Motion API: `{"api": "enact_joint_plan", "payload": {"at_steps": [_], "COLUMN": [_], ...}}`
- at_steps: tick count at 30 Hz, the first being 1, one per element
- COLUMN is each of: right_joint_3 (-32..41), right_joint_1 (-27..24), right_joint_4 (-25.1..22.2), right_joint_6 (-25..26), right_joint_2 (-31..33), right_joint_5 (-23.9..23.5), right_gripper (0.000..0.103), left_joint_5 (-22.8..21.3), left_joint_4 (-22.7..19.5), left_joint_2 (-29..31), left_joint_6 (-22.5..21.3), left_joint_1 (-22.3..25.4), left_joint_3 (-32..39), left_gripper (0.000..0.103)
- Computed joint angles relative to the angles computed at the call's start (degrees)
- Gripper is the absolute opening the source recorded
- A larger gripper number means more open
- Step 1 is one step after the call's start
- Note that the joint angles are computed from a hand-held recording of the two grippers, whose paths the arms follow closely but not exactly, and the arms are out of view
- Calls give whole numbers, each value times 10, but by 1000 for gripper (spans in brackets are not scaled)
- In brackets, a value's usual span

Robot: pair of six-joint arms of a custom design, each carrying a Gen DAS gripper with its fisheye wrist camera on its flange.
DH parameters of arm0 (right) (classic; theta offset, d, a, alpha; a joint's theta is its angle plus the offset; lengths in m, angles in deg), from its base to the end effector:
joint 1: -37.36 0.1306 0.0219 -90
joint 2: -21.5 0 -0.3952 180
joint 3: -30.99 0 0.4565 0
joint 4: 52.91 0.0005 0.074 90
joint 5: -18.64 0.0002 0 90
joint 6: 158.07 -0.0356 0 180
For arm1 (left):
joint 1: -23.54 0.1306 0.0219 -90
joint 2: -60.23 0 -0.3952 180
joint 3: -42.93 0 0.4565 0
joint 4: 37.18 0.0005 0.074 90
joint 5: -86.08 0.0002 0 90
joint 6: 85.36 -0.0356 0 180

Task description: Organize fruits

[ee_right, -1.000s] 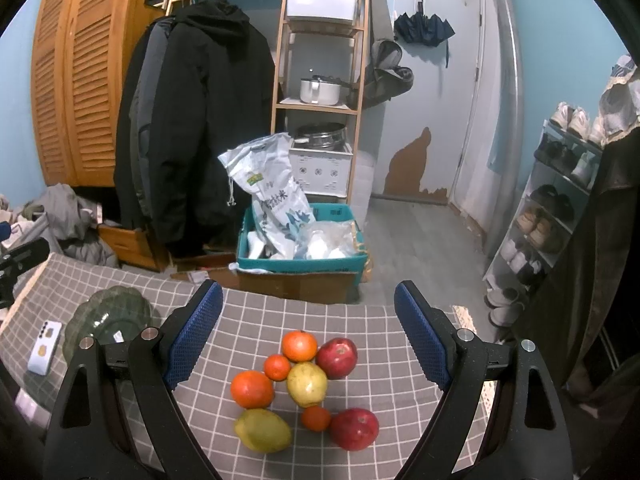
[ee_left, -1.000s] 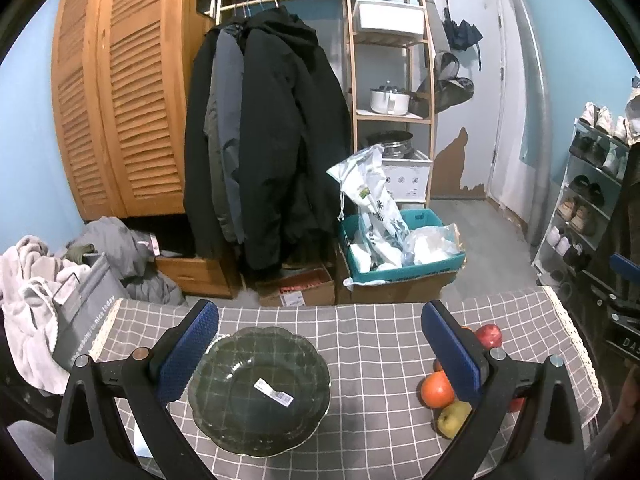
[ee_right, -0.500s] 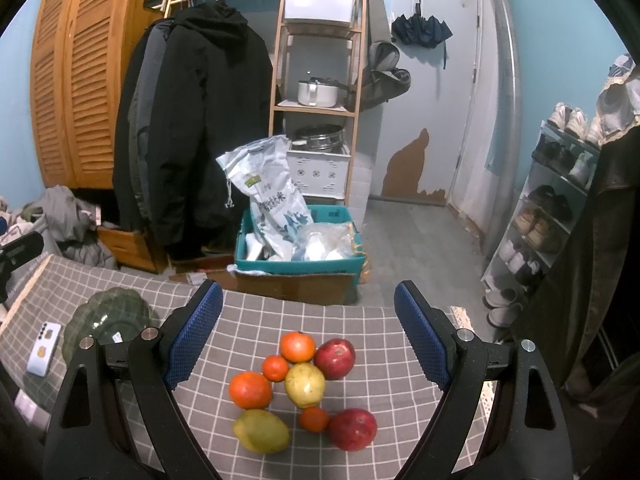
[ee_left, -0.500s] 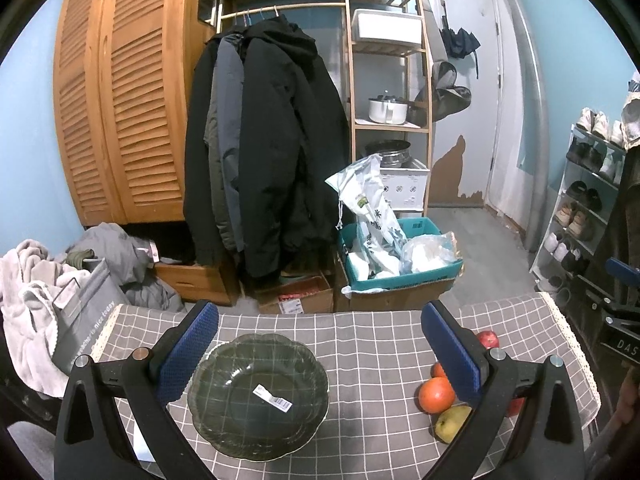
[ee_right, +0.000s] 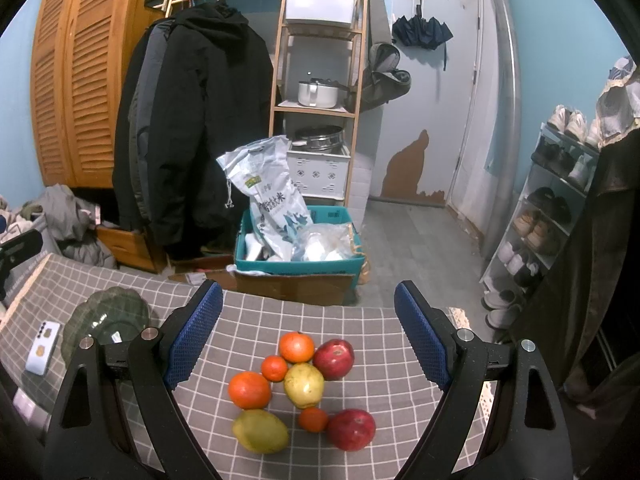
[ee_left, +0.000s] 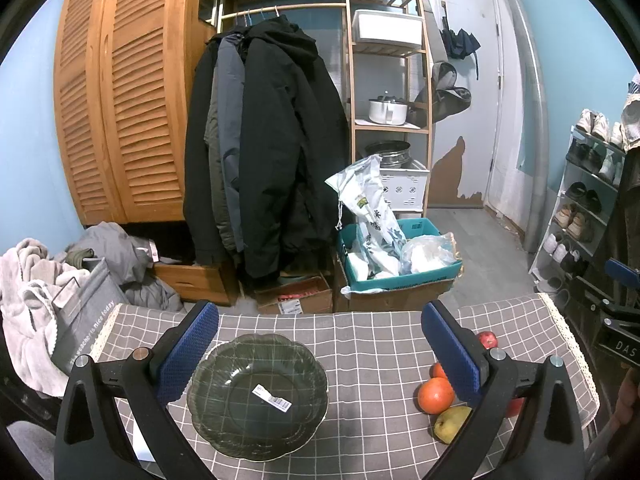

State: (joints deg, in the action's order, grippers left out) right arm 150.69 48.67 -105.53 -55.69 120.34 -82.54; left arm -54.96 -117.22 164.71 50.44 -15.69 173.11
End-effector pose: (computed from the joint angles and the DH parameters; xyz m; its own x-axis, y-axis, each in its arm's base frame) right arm 0.5888 0.1243 0.6262 -0.4282 -0.3001 -0.8524 -0.4565 0.8859 -0.0826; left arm 0.4727 -0.3509 0.6328 -0.4721 -0.1965 -0.8594 -0.4188 0.9078 0.0225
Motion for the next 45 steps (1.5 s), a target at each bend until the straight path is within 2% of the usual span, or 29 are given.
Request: {"api": "enact_joint_plan", "payload": {"at_steps": [45], "right_joint_3": [0], "right_joint_1": [1], "right_joint_4": [2], "right_joint_6": [1], "right_joint_2": [-3], "right_joint_5": [2], "right_gripper": [86], "left_joint_5": [2], "left_joint_4": [7], "left_joint_2": [-7], "left_joint_6": [-2], "left_joint_1": [2], "left_joint_3": [-10], "left_gripper": [102]}}
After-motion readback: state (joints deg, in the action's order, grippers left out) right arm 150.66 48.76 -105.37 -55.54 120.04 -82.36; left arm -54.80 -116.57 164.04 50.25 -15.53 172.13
